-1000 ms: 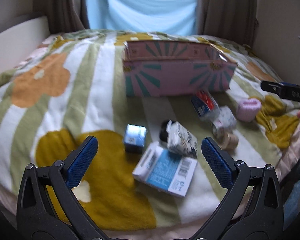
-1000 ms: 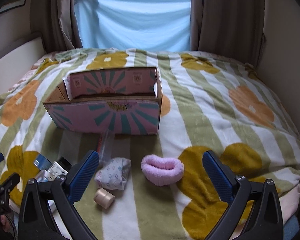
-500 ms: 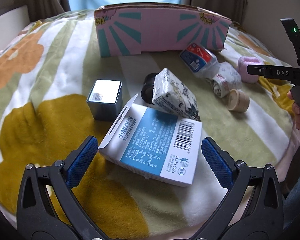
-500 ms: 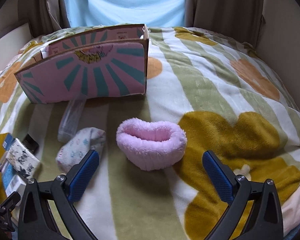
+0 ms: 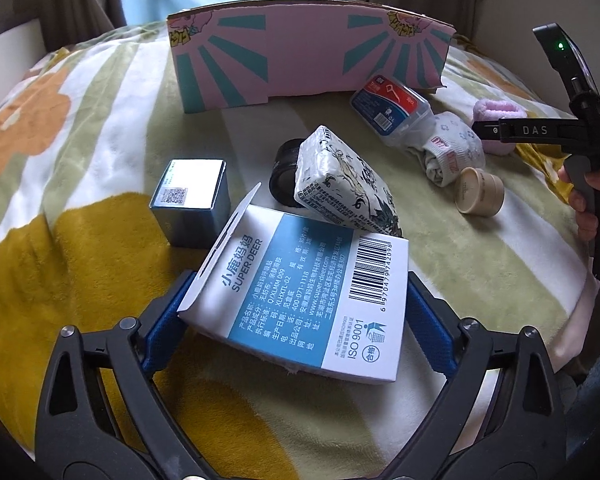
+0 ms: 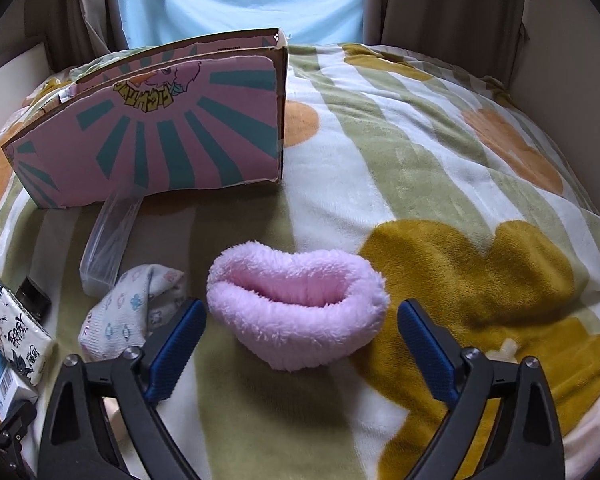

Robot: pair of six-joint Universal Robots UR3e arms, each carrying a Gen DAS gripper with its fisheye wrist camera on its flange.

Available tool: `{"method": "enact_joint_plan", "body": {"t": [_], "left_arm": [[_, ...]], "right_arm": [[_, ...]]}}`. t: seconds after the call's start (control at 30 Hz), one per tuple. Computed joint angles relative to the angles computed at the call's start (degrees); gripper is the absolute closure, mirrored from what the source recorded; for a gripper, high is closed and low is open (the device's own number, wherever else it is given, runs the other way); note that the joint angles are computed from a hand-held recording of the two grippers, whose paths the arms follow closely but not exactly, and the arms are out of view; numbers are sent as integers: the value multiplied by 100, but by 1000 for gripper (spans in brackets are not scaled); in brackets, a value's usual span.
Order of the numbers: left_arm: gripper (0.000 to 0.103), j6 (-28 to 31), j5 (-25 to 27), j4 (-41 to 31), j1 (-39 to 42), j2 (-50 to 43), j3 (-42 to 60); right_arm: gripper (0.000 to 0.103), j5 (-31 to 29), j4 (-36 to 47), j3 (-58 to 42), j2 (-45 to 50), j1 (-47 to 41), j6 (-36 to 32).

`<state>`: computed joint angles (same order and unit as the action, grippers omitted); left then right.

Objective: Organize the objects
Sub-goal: 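Grasp the blue-white SUPER DEER box with left tool while right tool grasps pink fuzzy sock, then carry both items over the pink box and open both tools to drop them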

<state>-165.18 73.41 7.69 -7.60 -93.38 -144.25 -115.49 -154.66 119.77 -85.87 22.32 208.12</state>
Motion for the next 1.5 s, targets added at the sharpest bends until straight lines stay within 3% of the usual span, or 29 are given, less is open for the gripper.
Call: {"method": "enact_joint_plan", "body": {"t": [0.13,0.4,0.6,0.87,1.03,1.23,1.43,1.5], "left_arm": [[8,24,67,46,-53,16,4],[8,10,-164,-9,112,370,-157],[8,50,-457,-364,440,1031,-355],[8,69,-548,-1518,687,2129,111],[8,144,-1206,-2618,1185,2352,1116],[8,99,-1441,-3413,1249,1416,3095],[8,-40,-1008,-4114,791,-197,5641],[8,-144,-507,-4333,477,-862,6566]], "right_arm": [[35,131,-3,65,-62,-59,6],[52,254,27,187,-341,-98,42],[54,197,144,90,-507,65,99],[54,49,826,-580,-736,309,66],[54,167,1436,-1285,-792,275,-159],[54,345,1958,-2517,-559,110,-729],[54,1050,2727,-4289,178,-329,-1367],[54,1075,3092,-5005,614,-398,-1566]]}}
